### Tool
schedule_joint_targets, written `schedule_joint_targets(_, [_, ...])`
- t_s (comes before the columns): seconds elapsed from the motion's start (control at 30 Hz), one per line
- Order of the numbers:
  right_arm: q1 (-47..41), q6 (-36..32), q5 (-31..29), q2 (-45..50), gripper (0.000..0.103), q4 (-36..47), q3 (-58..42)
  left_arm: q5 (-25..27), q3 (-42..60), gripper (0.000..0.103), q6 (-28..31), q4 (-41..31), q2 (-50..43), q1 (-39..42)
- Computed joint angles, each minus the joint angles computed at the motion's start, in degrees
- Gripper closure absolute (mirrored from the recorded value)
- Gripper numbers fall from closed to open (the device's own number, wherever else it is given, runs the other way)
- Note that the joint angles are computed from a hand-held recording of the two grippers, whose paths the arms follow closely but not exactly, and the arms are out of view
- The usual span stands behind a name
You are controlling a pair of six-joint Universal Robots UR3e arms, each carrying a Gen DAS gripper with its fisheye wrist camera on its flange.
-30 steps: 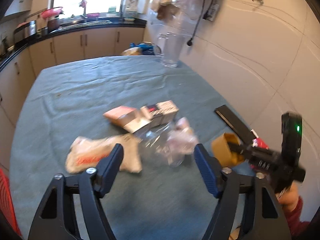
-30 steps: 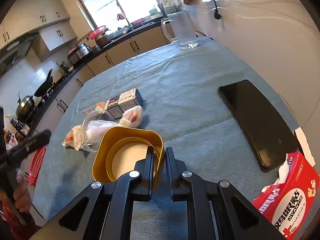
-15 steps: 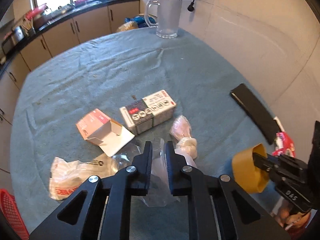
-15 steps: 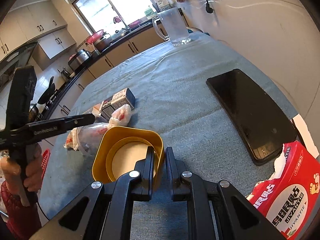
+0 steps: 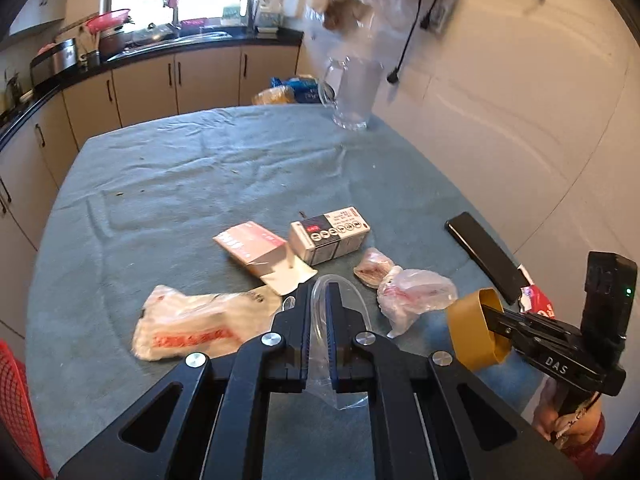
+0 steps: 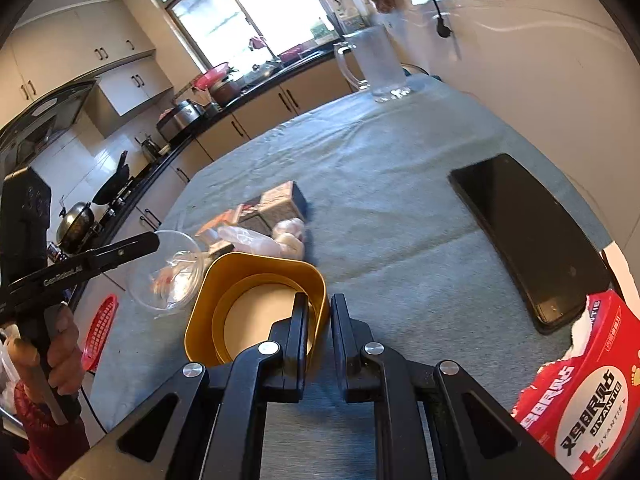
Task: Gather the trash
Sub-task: 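Grasp the yellow container with the right gripper while the left reaches toward the plastic bag, then lift the clear plastic bag with the left gripper while the right holds the yellow container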
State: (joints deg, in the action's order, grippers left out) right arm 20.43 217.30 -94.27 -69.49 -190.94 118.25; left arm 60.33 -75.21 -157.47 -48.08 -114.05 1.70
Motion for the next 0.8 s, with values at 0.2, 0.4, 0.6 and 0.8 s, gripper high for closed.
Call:
schedule_joint_targets(0.2, [3.24,-0.61,-2.07,1.99,0.091,4.13,-6.45,-3.88,-11.77,0.096,2.25,5.77,8.26,5.30])
schedule_joint_targets(0.4, [5.98,-1.29,-2.89,6.29,0.091,8.88,-15.13,-5.06,-18.62,0.096,3.86,8.87,12.96,9.62])
schedule_joint_targets(0.6, [8.30,-2.23,-3.00,11.82,0.091,14.22,-25.49,-6.49,-22.82,0.096,5.22,10.27,15.36,14.03])
schedule_joint_targets(0.8, [10.38,-3.69,-2.51,17.92,0.091,20.55,-37.18,-7.35,-26.25,0.096,6.38,11.54,17.62,18.08])
